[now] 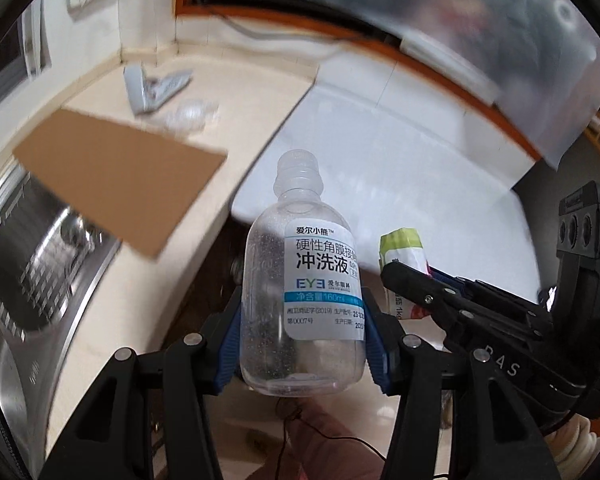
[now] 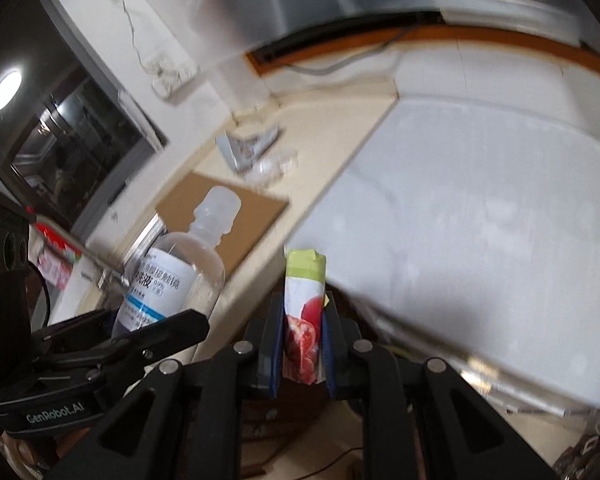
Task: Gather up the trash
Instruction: 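Carry the pouch and bottle down over the floor bin with both tools, then open both tools to drop the pouch and bottle into the bin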
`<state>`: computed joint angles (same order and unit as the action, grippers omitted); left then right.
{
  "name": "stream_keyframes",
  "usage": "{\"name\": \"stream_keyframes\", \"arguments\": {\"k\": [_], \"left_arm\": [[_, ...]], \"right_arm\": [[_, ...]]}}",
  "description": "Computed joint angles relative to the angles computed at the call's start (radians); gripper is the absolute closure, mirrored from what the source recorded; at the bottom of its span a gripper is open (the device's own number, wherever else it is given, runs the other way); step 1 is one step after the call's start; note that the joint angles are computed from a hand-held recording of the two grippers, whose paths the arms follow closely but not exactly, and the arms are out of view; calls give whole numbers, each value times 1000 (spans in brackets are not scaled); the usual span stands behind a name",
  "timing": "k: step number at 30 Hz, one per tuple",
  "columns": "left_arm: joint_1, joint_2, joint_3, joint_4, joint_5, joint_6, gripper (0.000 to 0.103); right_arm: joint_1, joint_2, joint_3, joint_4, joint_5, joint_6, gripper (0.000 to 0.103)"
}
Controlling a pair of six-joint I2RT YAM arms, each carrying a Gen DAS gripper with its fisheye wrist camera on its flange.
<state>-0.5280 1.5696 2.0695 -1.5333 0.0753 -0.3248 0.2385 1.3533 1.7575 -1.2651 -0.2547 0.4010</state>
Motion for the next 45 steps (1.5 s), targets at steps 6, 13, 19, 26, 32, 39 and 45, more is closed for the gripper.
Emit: {"name": "stream_keyframes", "arguments": {"k": [6,13,19,26,32,39,45], "left_arm": [[-23,-134,-372,129,-39,-7,52],[-56,-188,-764,348,-16,-41,52],[-64,-104,-1055,632,1,-82,52],[-62,76,-1238,963,13,-63,51],[16,216,-1260,1115,26,-10,49],[107,300,-1242,1161,48,1,42],[127,257,-1253,1127,43,8,42]], "right_arm": [[61,-97,-264,46,33,46,86],[86,-116,-594,211,49,20,86],[67,-14,-843,469,64,-77,85],[42,238,-1011,815,55,-177,83],[44,448,-1020,1000,30,-226,72],[44,511,-1025,1062,38,-231,61],[23,454,-1013,1003,31,-248,58]]}}
